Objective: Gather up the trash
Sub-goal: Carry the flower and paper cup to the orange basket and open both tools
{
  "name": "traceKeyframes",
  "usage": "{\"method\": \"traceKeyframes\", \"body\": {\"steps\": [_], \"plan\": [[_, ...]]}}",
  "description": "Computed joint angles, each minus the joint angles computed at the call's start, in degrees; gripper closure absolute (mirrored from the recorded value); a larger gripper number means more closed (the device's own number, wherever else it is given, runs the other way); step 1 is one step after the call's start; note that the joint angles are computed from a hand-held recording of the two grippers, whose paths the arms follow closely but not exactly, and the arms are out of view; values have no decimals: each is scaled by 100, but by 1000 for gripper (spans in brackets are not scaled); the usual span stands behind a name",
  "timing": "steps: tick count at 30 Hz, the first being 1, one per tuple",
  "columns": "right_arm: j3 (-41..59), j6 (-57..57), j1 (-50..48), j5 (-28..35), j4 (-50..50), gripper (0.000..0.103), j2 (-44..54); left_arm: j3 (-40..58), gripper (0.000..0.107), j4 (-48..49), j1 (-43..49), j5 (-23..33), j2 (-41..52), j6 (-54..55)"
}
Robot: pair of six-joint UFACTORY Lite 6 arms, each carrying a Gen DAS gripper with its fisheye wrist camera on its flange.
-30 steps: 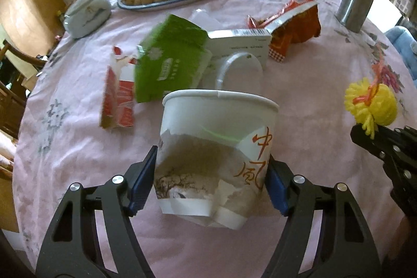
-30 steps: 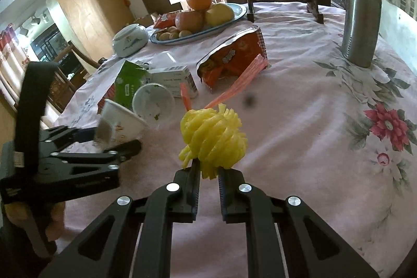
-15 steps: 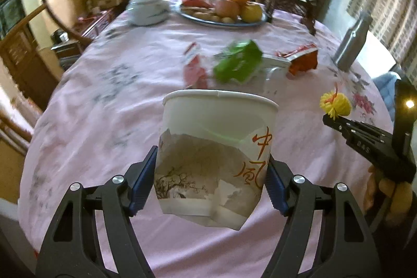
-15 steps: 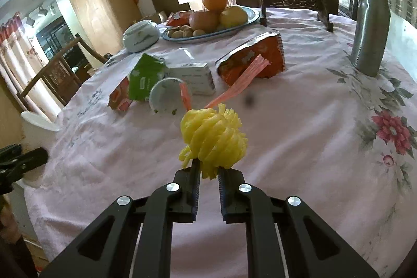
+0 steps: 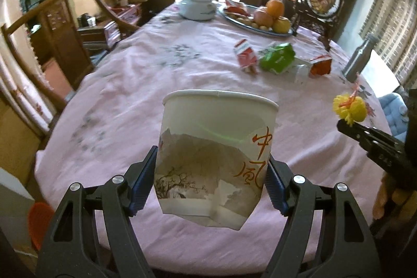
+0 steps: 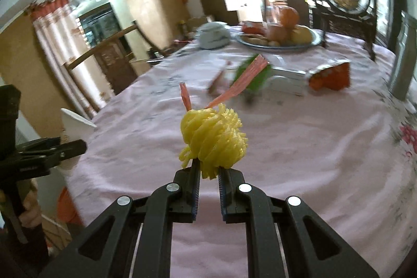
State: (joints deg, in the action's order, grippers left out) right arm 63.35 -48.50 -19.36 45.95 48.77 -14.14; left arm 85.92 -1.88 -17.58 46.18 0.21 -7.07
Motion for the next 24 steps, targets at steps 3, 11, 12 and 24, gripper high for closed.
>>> {"method": "traceKeyframes", "body": {"steps": [3,11,12,24], "plan": [[-131,388,564,-134,-236,90,-312,-551,35,-156,385,-35,-493,200],[20,2047,2724,-749,-1446,90,-482,-1625,35,-1242,2215,164,-1653,1625],[93,2265,2971,-800,-1613,90,-448,-1737,35,-1469,2575,235,-1788,1926],[2841,4236,6470,-1259,-3048,90,2512,-2061,35,-3077,6942,1379,-1941,5039]]}}
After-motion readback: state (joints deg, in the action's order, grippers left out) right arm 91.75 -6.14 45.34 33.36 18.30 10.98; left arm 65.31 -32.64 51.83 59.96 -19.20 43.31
